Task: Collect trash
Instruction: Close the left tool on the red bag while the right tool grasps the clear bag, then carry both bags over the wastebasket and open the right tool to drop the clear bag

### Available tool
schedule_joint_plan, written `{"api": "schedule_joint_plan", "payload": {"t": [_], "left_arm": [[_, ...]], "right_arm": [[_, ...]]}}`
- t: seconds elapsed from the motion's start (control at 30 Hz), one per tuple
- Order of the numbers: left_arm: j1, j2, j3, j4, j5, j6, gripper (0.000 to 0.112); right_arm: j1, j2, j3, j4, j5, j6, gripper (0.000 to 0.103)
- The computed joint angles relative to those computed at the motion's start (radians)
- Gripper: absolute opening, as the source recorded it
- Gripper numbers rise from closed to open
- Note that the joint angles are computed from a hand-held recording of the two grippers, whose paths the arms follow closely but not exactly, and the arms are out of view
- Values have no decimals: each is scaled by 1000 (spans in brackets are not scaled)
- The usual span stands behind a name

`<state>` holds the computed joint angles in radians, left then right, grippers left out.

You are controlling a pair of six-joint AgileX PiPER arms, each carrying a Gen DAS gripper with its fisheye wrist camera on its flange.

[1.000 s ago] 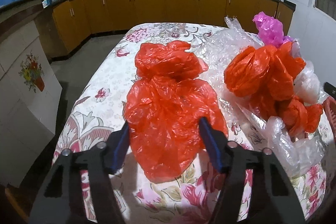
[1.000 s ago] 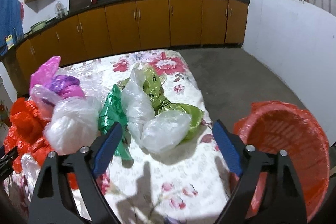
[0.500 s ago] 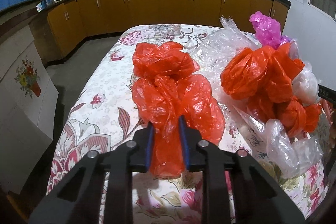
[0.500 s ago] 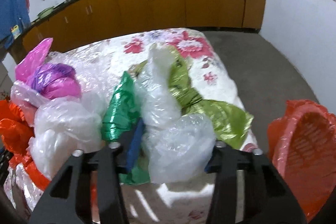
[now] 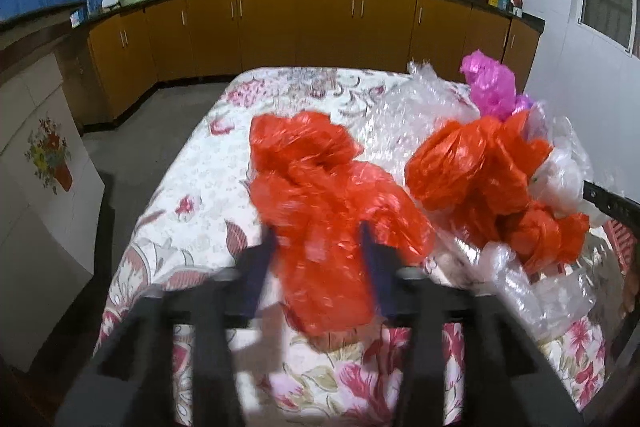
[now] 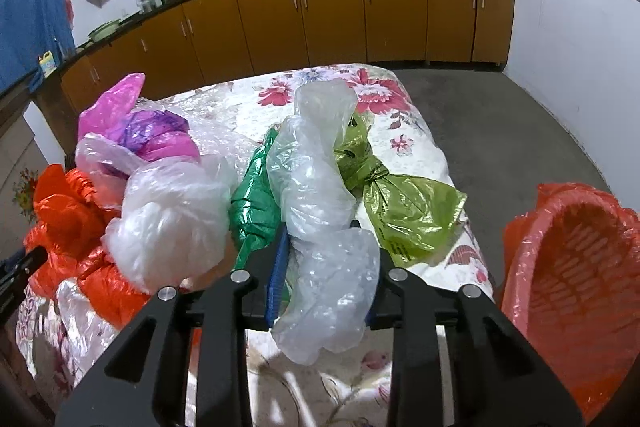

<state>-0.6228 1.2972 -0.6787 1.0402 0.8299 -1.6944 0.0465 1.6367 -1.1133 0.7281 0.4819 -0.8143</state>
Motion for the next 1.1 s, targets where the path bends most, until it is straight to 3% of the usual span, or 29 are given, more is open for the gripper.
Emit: {"api": "schedule_joint_plan", "payload": {"t": [0.1,0.23,0.33,0.4,0.53,0.83,1.1], "left_arm": [[12,41,-39,0,5,32,61],[95,74,-59,-56,-86,104,59],[140,77,-46,-102,-166,150,40],[151,75,-36,-111,-195,161,17],[146,44,-11,-92,-209,134,10],[-30,-72,-19,-23,20,72,8],[-255,-135,-139,3,262,69,8]], "right_arm": [[-2,-1,0,-4,2,2,31],[-6,-6,6,-16,1,14,31],[-17,-14,16,-12,5,8,31],[-25,-21,23,-5,8,0,31],[-44,-47,44,19,21,-27,31],[-109,-142,95,92,70,-116,31],[-233,-235,122,162,167,-203,31]]}}
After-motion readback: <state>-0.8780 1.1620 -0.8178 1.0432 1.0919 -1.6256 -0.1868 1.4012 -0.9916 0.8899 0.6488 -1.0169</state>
